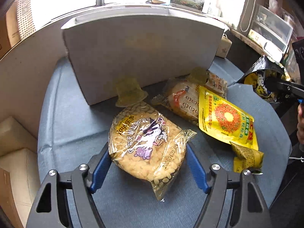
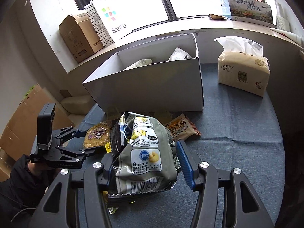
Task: Organize snacks
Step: 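Drop the grey bag and cracker pack into the white box, opening both grippers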
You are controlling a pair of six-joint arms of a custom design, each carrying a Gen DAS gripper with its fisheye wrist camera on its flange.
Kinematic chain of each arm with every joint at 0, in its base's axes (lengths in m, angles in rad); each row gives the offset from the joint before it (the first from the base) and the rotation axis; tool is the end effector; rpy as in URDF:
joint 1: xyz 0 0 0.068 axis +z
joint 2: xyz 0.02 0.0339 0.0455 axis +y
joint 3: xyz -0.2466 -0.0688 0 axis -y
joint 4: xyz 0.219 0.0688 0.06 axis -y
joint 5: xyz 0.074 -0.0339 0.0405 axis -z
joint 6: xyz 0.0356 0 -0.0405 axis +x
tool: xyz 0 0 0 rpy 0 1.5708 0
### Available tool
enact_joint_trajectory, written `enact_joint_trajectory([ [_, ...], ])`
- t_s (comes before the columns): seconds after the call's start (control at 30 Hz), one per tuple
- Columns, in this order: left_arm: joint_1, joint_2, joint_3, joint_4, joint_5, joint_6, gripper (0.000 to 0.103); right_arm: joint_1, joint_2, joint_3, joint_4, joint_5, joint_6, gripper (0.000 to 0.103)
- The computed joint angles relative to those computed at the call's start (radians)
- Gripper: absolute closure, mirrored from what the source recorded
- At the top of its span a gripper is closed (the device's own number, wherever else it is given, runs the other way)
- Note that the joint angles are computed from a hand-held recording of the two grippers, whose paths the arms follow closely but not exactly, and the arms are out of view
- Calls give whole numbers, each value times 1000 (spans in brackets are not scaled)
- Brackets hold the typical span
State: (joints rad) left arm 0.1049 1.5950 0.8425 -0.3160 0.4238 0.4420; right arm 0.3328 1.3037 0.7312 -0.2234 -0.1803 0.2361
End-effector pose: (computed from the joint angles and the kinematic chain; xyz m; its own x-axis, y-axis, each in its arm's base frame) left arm 0.2781 0.0146 0.1608 -0.7445 0.3137 -0.5893 0.4646 0.8774 -0.1199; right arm 0.2321 0.0870 0.2053 -0.7595 -0.0190 -0.6503 -0.2698 0.9188 0.2882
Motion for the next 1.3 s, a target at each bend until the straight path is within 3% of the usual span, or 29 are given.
enact_joint_trajectory([
  [0.1,100,-140,-39,-54,113,7,24,15,-7,22,-7,-1,2,43],
  [0.23,177,-271,13,-123,224,-24,24,13,6,83,6,-36,17,43],
  [0.4,176,-268,164,-115,297,-129,24,29,75,244,-12,20,10,43],
  [0.53,95,-146,334,-60,221,-224,24,9,191,431,-61,60,2,43],
  [0.77,-39,182,714,-118,73,-327,22,-64,445,755,-156,56,-10,41],
  [0.8,-61,233,765,-135,53,-342,18,-72,475,791,-171,61,-5,37],
  [0.83,-85,283,830,-182,14,-353,10,-82,505,829,-195,55,-1,20],
  [0.9,-110,352,921,-287,-72,-354,1,-97,524,849,-199,67,33,0],
  [1.03,-85,297,785,-236,-1,-372,0,-127,445,724,-95,25,46,0],
  [1.3,-28,128,614,-141,52,-415,0,-127,278,530,-54,10,-2,0],
])
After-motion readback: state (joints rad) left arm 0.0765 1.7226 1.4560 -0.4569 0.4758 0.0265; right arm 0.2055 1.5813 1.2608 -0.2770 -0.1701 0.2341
